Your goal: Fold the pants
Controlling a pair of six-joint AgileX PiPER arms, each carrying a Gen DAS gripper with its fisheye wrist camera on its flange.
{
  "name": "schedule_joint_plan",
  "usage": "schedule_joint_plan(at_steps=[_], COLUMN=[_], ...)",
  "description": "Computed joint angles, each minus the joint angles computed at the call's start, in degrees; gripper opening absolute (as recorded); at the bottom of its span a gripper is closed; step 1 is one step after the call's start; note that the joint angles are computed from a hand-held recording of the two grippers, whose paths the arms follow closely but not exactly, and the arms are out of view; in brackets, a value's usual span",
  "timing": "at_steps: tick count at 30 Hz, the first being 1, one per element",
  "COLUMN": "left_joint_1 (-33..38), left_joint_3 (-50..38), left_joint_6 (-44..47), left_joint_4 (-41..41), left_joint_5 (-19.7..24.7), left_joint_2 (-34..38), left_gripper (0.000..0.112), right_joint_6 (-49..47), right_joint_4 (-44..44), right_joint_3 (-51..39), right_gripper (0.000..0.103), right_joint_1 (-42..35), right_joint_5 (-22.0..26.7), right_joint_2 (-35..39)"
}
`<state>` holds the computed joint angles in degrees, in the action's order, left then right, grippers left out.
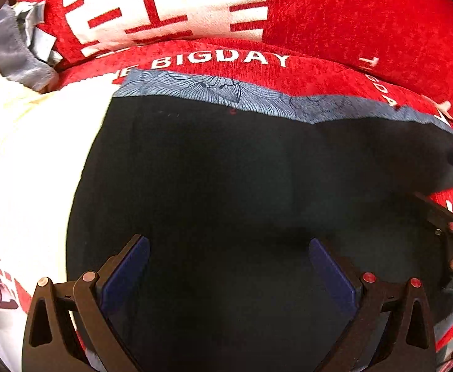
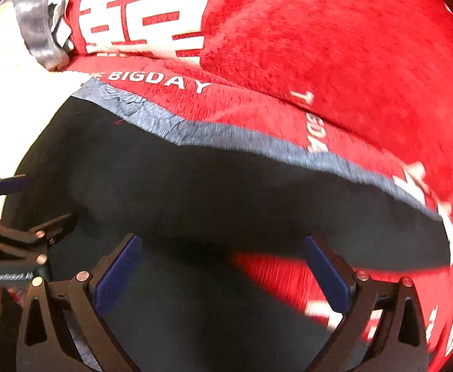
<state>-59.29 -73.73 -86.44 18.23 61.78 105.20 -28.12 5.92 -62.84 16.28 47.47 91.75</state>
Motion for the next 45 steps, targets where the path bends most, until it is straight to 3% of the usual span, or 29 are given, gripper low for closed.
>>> schedule_joint_plan(at_steps=[7,11,13,16,18,20,23,26,29,37,39,40,41,42,44,45], left_joint_1=[5.1,5.7,5.9,6.2,6.5,7.4,10.0,14.0,17.3,24.7,24.9,25.3,25.3,25.0,24.2,24.3], left_joint_3=[2.1,2.5,3.1,3.7,3.7,4.4,6.1,7.8,6.0,1.0,-1.1,-2.8,-3.2,-4.3,-3.6,-1.8], left_joint_6=[3.2,4.0,4.2,3.9,3.6,3.2,3.5,4.5,5.9,8.5,8.4,9.4,9.6,9.2,7.4,8.5], left_joint_4=[-0.6,-0.5,-0.5,-0.5,-0.4,-0.3,-1.8,-5.1,-7.3,-16.2,-15.7,-16.8,-17.2,-16.1,-13.1,-13.9], left_joint_5=[-4.8,-5.4,-6.2,-7.1,-7.2,-8.3,-11.4,-14.8,-14.5,-19.6,-18.0,-16.2,-16.0,-14.6,-15.7,-18.0], left_joint_2=[0.1,0.1,-0.2,-0.5,-0.8,-2.1,-4.4,-6.4,-5.3,-0.3,2.4,4.6,5.9,7.0,6.3,5.2], left_gripper=[0.103,0.103,0.103,0.103,0.103,0.103,0.103,0.103,0.103,0.103,0.103,0.093,0.065,0.059,0.013,0.013], right_joint_6=[-9.0,-9.0,-10.4,-15.0,-18.3,-20.9,-20.4,-20.4,-24.0,-29.0,-29.8,-29.9,-29.9,-29.6,-29.4,-29.4], right_joint_4=[1.6,0.3,1.2,3.4,5.5,7.3,6.6,9.5,13.4,17.2,17.6,17.7,17.9,18.0,17.8,17.6], right_joint_3=[-15.7,-27.1,-33.0,-34.1,-35.0,-34.5,-30.8,-27.7,-19.8,-6.6,-4.2,-3.6,-3.3,-3.2,-2.6,-2.2], right_gripper=[0.103,0.103,0.103,0.101,0.086,0.023,0.013,0.009,0.008,0.008,0.008,0.008,0.008,0.008,0.008,0.008], right_joint_1=[3.3,4.9,4.8,4.8,4.8,4.9,5.5,3.9,2.7,3.6,3.6,3.6,3.7,3.8,4.0,4.3], right_joint_5=[2.4,6.0,10.2,9.6,11.2,12.5,9.5,8.0,3.4,-5.4,-6.5,-7.0,-7.3,-7.5,-8.5,-9.2], right_joint_2=[17.9,28.4,33.9,35.1,35.2,34.0,31.5,28.8,22.3,10.3,8.7,8.5,8.5,8.7,8.6,8.5])
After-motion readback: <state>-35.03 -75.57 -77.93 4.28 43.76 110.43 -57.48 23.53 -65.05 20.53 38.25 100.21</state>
